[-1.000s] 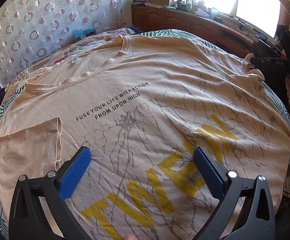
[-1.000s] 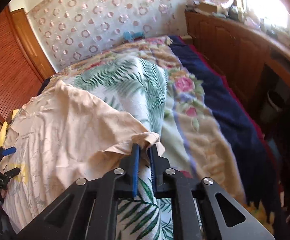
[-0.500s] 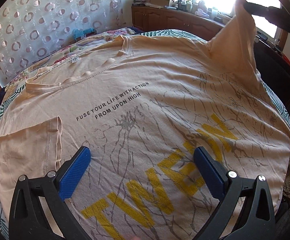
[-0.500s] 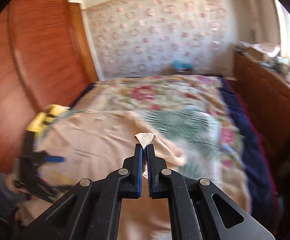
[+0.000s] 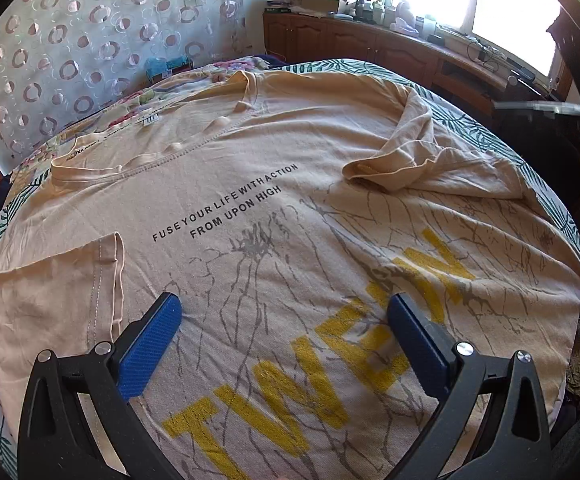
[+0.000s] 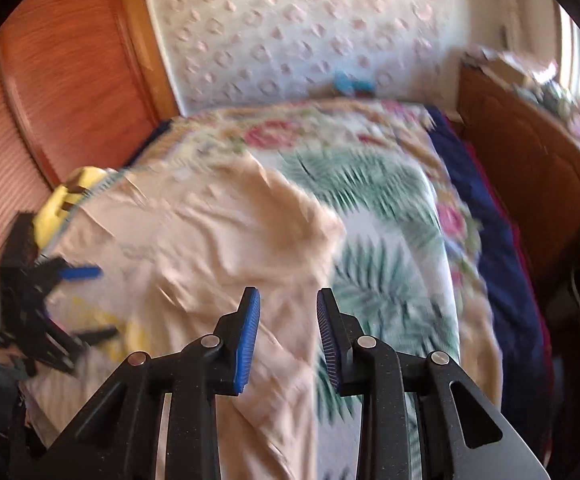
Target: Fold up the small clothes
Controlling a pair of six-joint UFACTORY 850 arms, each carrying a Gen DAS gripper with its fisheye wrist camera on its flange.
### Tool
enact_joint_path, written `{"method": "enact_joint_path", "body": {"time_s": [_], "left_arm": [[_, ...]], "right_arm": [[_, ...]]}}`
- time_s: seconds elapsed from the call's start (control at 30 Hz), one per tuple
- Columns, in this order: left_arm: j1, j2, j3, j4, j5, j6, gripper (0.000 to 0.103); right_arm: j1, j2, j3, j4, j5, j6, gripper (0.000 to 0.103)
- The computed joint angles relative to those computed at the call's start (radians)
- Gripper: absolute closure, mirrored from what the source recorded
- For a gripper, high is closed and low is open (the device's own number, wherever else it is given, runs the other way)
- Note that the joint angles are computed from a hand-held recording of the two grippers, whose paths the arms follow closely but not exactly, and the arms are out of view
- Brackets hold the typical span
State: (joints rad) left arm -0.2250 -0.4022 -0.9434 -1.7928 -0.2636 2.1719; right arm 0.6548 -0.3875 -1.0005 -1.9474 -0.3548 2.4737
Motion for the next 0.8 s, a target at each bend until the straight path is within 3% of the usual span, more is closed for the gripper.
{"method": "enact_joint_path", "body": {"time_s": [0.27,0.37,0.43,0.57,0.8], "left_arm": [[0.0,0.0,0.0,-0.002,0.0,0.002,0.0],[0.0,0.0,0.0,-0.003,0.0,0.003,0.0],[0.0,0.0,0.001,-0.005,0.0,0.006,0.0],[0.0,0.0,0.001,-0.004,-0.001,0.004,0.0],[0.0,0.0,0.001,-0.005,-0.001,0.005,0.0]], "right_arm": [[0.0,-0.044,-0.026,-0.019,0.073,0.102,0.073],[0.011,-0.061,-0.054,0.06,0.065,-0.003,0.073],[0.032,-0.054,-0.038,0.026,0.019,0.007,0.097],[0.047,-0.021,0.0,-0.218,-0.012,0.213,0.097],[0.077,0.004,0.027,-0.16,0.036,0.086,0.097]]}}
